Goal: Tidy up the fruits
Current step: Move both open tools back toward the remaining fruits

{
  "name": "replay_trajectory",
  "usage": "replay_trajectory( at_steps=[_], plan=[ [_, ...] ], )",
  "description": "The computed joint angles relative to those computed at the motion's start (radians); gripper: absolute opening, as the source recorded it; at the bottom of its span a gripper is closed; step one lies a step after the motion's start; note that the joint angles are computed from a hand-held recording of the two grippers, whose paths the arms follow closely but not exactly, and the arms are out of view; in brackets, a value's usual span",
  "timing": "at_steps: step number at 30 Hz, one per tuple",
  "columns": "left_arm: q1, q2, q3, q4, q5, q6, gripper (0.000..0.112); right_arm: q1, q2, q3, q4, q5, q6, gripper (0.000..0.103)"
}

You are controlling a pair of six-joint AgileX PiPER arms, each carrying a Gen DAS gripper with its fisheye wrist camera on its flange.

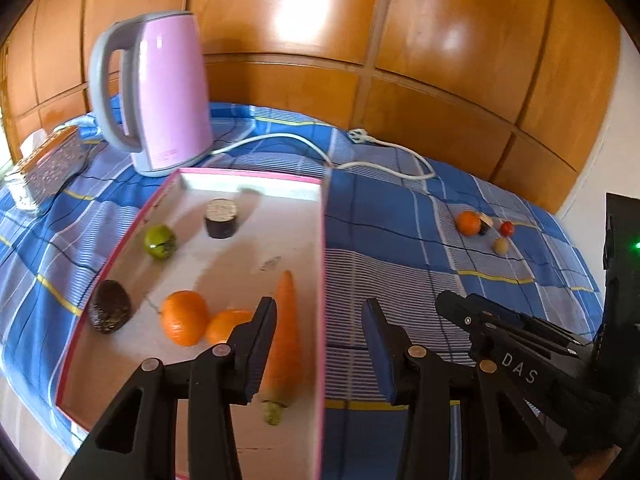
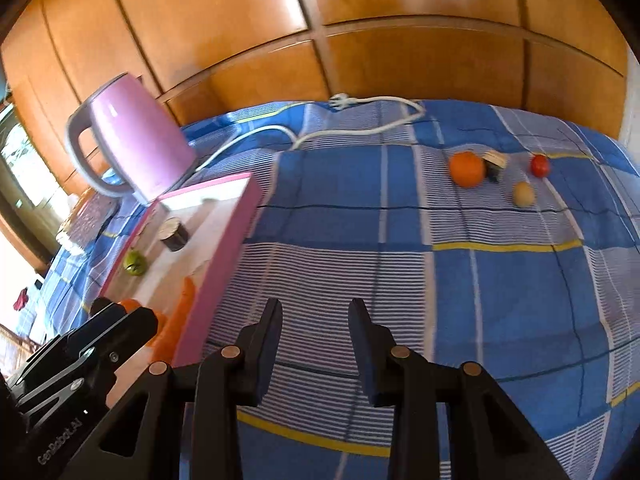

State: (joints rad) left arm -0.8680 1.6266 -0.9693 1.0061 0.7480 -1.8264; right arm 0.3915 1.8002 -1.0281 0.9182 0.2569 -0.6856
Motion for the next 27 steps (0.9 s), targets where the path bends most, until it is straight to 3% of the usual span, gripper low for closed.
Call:
replay_trajectory(
  at_steps=[14,27],
  plan=[
    [0.001,0.173,-0.203,-0.106,-0.059,0.213,0.045,-0.171,0.018,0.051,0.113,-0.015,-0.108,0.035],
    [0.036,0.296,-0.365,-0.212,-0.077,0.375,0.045,-0.277,0.089,-0.009,0.024,0.001,-0.030,0.035]
  ],
)
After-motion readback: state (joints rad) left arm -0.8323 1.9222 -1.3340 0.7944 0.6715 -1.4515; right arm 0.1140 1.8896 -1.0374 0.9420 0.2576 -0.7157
